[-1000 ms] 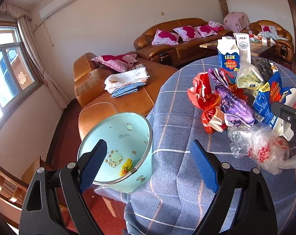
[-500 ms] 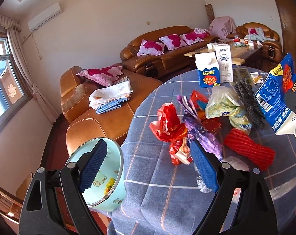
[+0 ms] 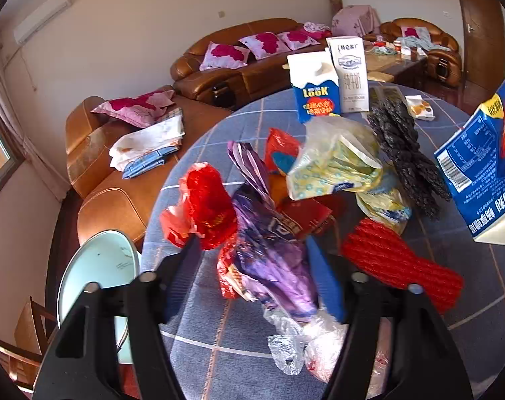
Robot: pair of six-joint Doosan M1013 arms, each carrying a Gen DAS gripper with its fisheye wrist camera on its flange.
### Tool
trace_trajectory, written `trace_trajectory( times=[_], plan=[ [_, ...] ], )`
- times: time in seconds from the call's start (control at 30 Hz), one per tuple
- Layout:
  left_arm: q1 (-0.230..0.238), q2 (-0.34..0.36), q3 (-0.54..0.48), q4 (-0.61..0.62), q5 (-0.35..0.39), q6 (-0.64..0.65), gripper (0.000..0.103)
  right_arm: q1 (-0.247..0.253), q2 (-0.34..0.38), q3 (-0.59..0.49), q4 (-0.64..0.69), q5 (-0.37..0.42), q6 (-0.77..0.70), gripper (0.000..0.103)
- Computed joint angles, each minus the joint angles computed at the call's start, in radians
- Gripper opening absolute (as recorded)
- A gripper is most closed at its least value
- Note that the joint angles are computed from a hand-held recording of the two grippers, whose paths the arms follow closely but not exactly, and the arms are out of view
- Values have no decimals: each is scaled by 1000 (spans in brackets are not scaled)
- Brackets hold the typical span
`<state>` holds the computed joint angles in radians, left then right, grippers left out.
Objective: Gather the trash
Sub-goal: 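Grasp the purple wrapper with the left tool while the right tool lifts the carton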
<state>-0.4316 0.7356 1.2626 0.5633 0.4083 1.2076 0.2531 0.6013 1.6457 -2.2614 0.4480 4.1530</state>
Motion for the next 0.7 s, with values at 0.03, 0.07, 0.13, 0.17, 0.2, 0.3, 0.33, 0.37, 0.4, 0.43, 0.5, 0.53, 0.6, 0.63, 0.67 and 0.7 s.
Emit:
trace_trajectory(
  times=[0.03,0.07,0.13,0.17,0.2,0.3,0.33,0.37,0.4,0.43,0.5,0.53,0.6,0.63,0.67,0.7],
  plan=[
    [0,2,-3,-33,3,35,36,-1,-2,2,-7,0,7,73],
    [2,2,-3,-64,0,70,27,-1,-2,2,-12,1,12,73],
    [1,-6,9,-49,-18,65,18,0,-5,2,-13,5,12,73],
    [1,-13,20,-24,-32,44,14,0,-6,4,-20,8,19,73],
    [3,-20,28,-14,-45,32,13,1,-8,7,-28,13,26,73],
    [11,-45,55,18,-83,-15,11,5,-13,12,-41,28,32,73],
    [15,-55,66,33,-99,-37,11,7,-15,13,-45,32,33,73],
    [19,-65,77,46,-114,-58,11,9,-16,12,-46,36,30,73],
    [23,-75,87,78,-126,-96,11,11,-18,12,-53,40,33,73],
    [25,-84,97,147,-136,-167,11,12,-19,12,-65,42,42,73],
    [30,-100,118,281,-145,-306,11,16,-19,7,-77,42,41,73],
    [33,-107,127,341,-143,-370,11,18,-18,2,-83,41,39,73],
    [38,-118,143,458,-139,-487,11,22,-13,-7,-105,39,41,73],
    [40,-122,150,507,-134,-539,11,23,-11,-13,-115,36,41,73],
    [44,-127,157,555,-129,-589,11,25,-7,-20,-126,31,42,73],
    [46,-129,162,591,-122,-629,11,27,-4,-27,-135,27,42,73]
  ],
)
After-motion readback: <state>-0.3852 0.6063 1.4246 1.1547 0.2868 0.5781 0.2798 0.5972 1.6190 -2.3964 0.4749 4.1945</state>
